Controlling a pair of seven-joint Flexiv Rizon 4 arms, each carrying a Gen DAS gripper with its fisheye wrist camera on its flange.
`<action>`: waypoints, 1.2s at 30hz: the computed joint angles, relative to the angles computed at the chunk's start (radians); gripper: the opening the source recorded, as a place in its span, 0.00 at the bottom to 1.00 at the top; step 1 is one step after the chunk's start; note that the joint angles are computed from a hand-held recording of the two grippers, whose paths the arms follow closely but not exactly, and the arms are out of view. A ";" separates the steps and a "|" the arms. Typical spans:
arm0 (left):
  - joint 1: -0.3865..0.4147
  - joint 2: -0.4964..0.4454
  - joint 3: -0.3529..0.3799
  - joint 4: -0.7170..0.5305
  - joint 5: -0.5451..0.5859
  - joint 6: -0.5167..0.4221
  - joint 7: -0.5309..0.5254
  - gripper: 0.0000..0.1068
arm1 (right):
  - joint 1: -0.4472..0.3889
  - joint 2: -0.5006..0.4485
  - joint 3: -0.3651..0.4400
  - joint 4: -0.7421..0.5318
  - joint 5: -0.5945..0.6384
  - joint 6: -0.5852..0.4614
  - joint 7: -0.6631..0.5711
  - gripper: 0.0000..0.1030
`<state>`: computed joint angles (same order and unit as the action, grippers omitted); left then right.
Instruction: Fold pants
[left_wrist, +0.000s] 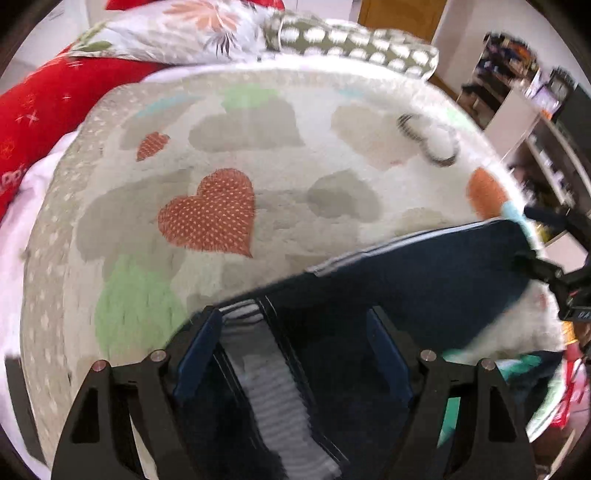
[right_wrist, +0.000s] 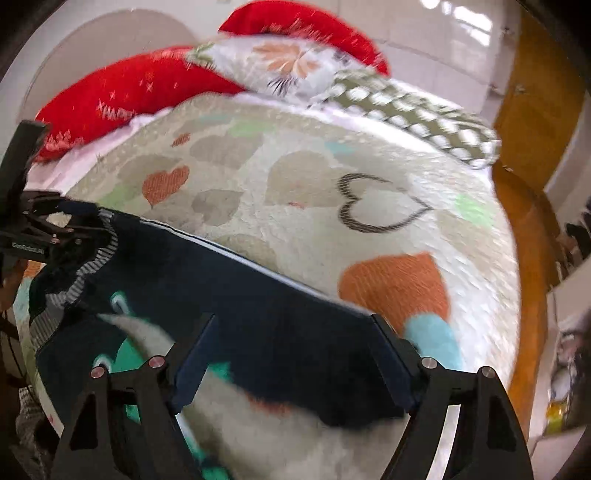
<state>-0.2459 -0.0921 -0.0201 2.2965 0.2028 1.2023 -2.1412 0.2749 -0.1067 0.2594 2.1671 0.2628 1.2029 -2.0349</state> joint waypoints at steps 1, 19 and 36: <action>0.010 -0.025 -0.003 -0.009 -0.013 0.000 0.035 0.74 | 0.012 -0.028 -0.009 -0.008 -0.037 0.014 0.018 0.82; -0.087 0.025 0.041 -0.044 0.210 -0.045 -0.037 0.08 | -0.035 -0.121 0.057 -0.091 -0.010 -0.090 0.031 0.05; -0.150 0.414 -0.429 0.116 0.483 -0.433 -0.708 0.12 | 0.136 0.519 0.023 0.360 0.335 -0.104 -0.060 0.06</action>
